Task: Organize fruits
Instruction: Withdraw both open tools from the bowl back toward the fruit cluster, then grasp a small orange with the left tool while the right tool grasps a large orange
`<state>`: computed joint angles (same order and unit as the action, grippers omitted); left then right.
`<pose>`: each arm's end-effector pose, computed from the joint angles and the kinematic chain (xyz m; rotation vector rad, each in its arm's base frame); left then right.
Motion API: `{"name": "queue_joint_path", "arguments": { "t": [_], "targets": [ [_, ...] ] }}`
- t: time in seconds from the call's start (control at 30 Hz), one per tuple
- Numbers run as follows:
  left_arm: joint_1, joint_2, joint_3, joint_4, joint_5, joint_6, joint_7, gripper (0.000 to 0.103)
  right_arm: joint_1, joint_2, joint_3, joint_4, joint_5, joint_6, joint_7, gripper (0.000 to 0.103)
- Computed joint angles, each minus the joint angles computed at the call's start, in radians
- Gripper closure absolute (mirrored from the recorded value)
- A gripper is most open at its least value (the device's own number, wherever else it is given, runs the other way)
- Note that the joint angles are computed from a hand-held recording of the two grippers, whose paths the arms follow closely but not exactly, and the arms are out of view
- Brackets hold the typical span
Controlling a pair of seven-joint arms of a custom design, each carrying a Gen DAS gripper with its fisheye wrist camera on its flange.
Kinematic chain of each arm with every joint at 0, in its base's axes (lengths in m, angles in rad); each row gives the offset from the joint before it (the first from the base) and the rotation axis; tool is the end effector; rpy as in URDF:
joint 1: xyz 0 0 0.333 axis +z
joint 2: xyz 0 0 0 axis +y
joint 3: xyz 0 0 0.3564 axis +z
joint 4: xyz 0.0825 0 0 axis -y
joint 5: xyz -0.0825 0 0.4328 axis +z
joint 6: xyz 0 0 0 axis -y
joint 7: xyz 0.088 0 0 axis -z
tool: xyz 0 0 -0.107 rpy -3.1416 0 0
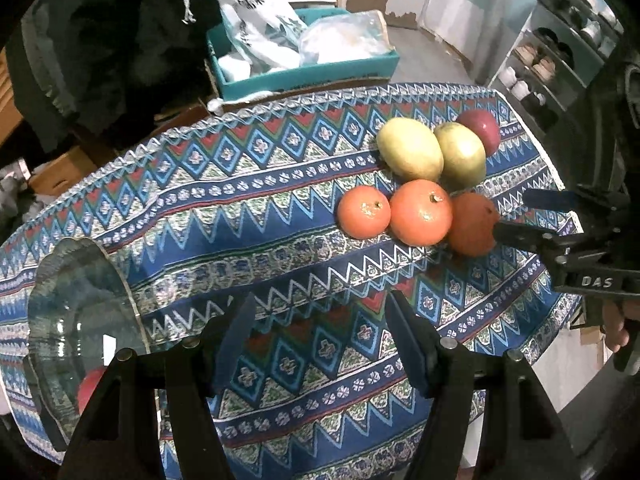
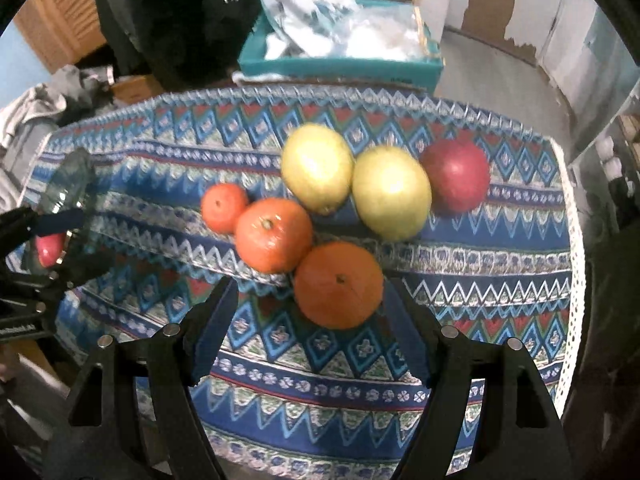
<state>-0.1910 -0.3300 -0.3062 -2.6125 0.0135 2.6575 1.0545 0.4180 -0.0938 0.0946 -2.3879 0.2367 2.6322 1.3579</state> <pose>0.4099 -0.2224 0.4023 -2.0590 2.0467 -0.4634 0.4784 0.2630 0.3985 -2.4228 1.3735 -0.1223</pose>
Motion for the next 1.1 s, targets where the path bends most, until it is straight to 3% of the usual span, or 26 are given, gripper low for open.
{"name": "queue_joint_path", "arguments": {
  "t": [0.6, 0.77, 1.1],
  "targets": [
    [-0.001, 0.156, 0.030, 0.071, 0.016, 0.041, 0.010, 0.034, -0.051, 0.162, 0.036, 0.070, -0.005, -0.044, -0.004, 0.027],
    [0.002, 0.199, 0.036, 0.100, 0.043, 0.060, 0.008, 0.034, -0.060, 0.181, 0.047, 0.070, 0.000, -0.023, -0.008, 0.032],
    [-0.022, 0.284, 0.066, 0.142, -0.018, 0.110, 0.057, 0.031, -0.068, 0.105, 0.037, 0.007, 0.076, 0.058, -0.008, 0.033]
  ]
}}
